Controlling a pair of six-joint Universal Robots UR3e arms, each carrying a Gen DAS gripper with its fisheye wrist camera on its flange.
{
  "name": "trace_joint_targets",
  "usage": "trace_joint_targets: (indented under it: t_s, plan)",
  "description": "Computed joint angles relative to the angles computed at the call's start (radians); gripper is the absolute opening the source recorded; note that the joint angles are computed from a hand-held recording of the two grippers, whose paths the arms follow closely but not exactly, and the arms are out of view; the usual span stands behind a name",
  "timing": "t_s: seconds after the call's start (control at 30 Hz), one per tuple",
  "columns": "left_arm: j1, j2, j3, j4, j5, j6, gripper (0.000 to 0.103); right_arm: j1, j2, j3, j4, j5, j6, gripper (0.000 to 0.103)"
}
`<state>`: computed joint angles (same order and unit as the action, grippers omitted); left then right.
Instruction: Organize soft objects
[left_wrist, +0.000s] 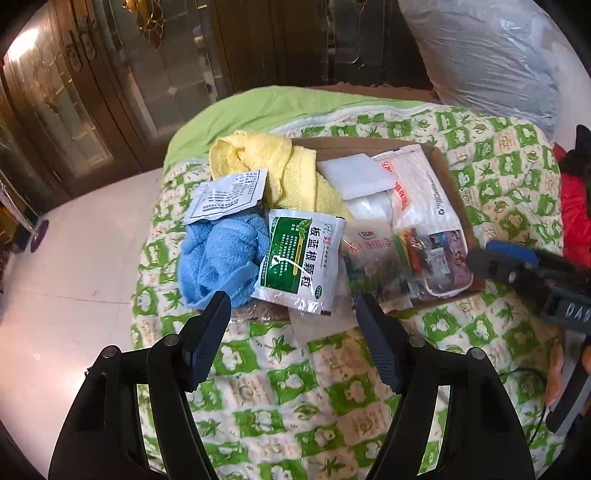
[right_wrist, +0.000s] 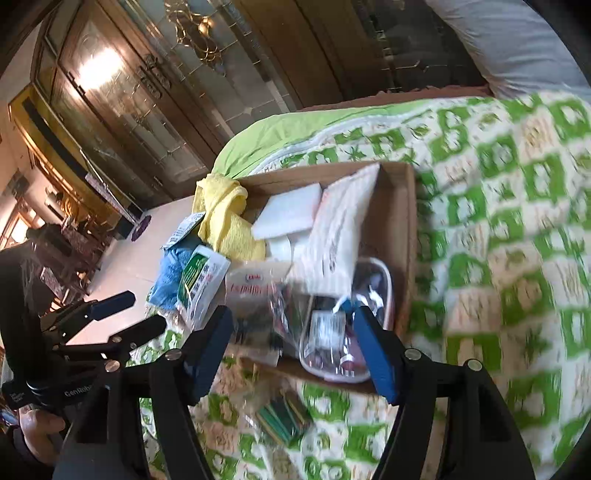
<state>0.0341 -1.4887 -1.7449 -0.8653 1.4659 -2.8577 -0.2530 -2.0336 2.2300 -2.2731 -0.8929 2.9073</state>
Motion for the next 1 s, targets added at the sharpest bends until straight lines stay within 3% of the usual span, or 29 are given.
trace_joint_targets:
  t_s: [0.2, 0.33, 0.5, 0.6, 0.77, 1.0]
  plan:
    - [0.021, 0.118, -0.087, 0.007, -0.001, 0.009, 0.072, 0.011, -0.11, 0.07, 0.058, -0.048, -0.032, 0.079]
    - [0.044, 0.206, -0.166, 0.017, -0.003, 0.019, 0.072, 0.05, -0.147, 0.099, 0.035, -0.089, -0.024, 0.079]
    - [0.127, 0.403, -0.329, -0.004, -0.074, 0.046, 0.072, 0.134, -0.131, 0.119, -0.029, -0.178, 0.001, 0.083]
    - [0.112, 0.521, -0.4, -0.022, 0.003, 0.039, 0.072, 0.174, -0.108, 0.118, -0.061, -0.213, 0.015, 0.084]
    - [0.166, 0.688, -0.368, -0.24, 0.005, 0.035, 0.072, 0.185, -0.144, 0.123, -0.056, -0.215, 0.016, 0.084]
    - [-0.061, 0.668, -0.273, -0.245, 0.268, -0.119, 0.072, 0.201, -0.292, 0.189, -0.015, -0.238, 0.003, 0.084]
